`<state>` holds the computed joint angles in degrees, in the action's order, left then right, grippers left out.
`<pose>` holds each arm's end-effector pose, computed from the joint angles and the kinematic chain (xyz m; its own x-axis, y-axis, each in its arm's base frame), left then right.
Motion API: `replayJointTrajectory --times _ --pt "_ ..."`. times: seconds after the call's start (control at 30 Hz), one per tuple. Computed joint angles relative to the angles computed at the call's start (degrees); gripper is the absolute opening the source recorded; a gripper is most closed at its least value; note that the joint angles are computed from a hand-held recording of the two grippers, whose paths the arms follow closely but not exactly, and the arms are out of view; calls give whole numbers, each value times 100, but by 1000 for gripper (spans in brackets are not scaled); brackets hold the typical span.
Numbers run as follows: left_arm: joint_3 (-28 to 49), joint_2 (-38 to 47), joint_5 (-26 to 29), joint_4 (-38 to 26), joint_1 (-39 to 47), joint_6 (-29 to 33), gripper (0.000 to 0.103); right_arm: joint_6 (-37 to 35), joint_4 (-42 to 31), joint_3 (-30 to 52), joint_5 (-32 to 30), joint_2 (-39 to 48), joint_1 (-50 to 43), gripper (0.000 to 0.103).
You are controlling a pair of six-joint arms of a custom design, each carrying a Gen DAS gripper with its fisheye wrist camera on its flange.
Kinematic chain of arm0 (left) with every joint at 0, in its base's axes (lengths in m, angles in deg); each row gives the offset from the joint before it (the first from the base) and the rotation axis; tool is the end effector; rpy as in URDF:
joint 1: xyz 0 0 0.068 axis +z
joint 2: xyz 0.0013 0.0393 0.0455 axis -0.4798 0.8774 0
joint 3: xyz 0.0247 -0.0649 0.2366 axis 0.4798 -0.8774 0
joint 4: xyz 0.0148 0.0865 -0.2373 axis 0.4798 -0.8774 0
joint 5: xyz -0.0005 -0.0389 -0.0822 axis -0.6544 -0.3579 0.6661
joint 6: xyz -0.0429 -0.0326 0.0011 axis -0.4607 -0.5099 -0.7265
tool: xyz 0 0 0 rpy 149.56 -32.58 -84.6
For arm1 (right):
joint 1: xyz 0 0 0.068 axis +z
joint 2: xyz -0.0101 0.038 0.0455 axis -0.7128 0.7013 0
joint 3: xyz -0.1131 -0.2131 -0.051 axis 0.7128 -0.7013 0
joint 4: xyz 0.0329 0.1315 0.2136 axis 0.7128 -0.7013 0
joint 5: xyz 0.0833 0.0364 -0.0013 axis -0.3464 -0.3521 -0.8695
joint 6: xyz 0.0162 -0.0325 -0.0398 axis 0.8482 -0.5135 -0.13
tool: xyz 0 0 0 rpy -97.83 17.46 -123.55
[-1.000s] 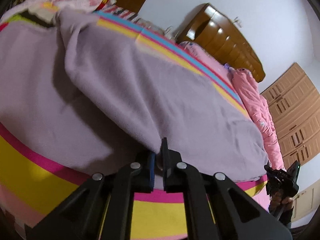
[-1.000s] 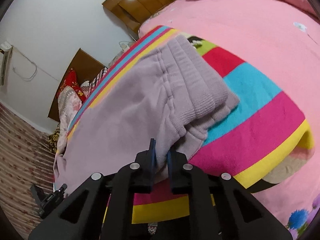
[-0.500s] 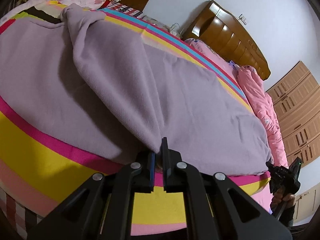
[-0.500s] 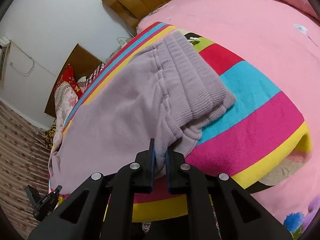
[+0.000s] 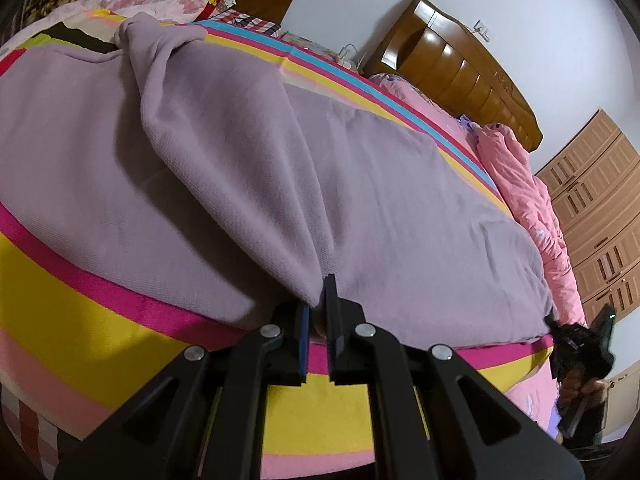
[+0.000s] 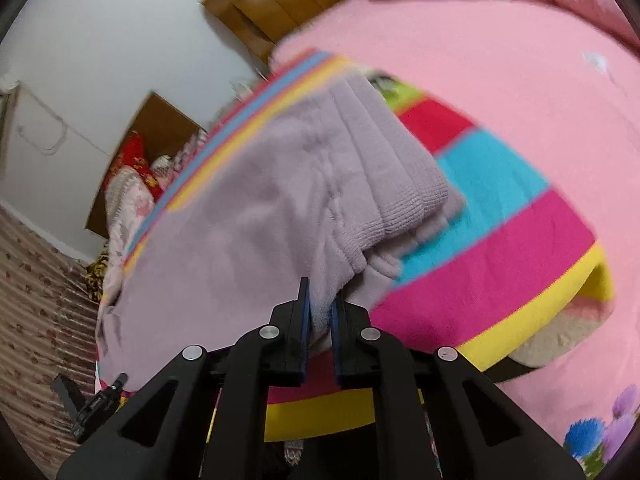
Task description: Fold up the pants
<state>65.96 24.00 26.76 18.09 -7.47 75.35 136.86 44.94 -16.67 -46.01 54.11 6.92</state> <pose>0.3239 0.1012 0.0972 -0.8514 -0.0121 -0.5243 0.2587 0.8600 -0.4399 0.1009 0.1029 0.1443 -0.4993 0.7864 -0.3637 0.5313 0.6094 0.5885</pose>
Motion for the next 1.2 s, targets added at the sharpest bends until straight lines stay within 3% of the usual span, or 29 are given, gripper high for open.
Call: replayJointTrajectory --times 0.1,0.13,0.17,0.23,0.27,0.3,0.33,0.4,0.43,0.47,0.57,0.6,0.77,0.83,0.9,0.97,1.1,1.13,1.2 --pt "106 46 34 -149 43 59 7 -130 -309 216 -128 -26 -41 9" --pt "179 70 63 -253 76 52 12 -26 -592 358 -114 -106 15 18" --pt "241 74 97 -331 125 19 16 237 -1007 591 21 -39 158 36" --pt "-97 -408 -209 142 228 -488 34 966 -2263 1446 748 613 766 60" --pt "-532 -922 -492 726 260 -786 39 969 -2638 1824 1133 910 1012 60" --pt "-805 -1274 -508 1127 310 -927 56 879 -2816 2094 1349 1146 1112 60" --pt "-1068 -1720 -312 1525 352 -1072 72 530 -2834 2438 1597 1465 1129 60" --pt "-963 -2119 80 1441 68 -973 83 -576 -2166 2702 1704 1810 900 60" --pt "-844 -2152 88 1282 -167 -802 92 -1386 -1550 2809 1538 2108 618 61" --pt "-788 -2184 -70 1224 -540 -598 95 -1887 -1175 2952 1331 2455 359 62" --pt "-843 -1998 -1392 1478 -1843 -236 96 -2856 -427 3536 685 3615 -107 62" --pt "-801 -1804 -1573 1460 -2063 -195 96 -3038 -215 3616 517 3840 -164 63" --pt "-259 -516 -2036 1043 -2438 -311 96 -3260 -387 3851 79 4658 -50 78" --pt "-200 -157 -2287 1141 -2383 -92 96 -3212 -622 3721 22 4935 -43 80" --pt "-537 -239 -2408 1612 -2422 232 98 -3182 -129 3169 78 4568 30 83" --pt "-573 -240 -2330 1674 -2364 337 98 -3244 -148 3165 -101 4508 -85 84" --pt "-352 -525 -1046 1152 -1607 334 98 -3145 -1063 4055 55 4811 -85 84" --pt "-248 -593 -433 1097 -1106 335 99 -3274 -1019 4176 232 4764 -28 85" --pt "-45 -507 -108 1277 -547 69 101 -4025 -485 4547 448 4804 11 85"
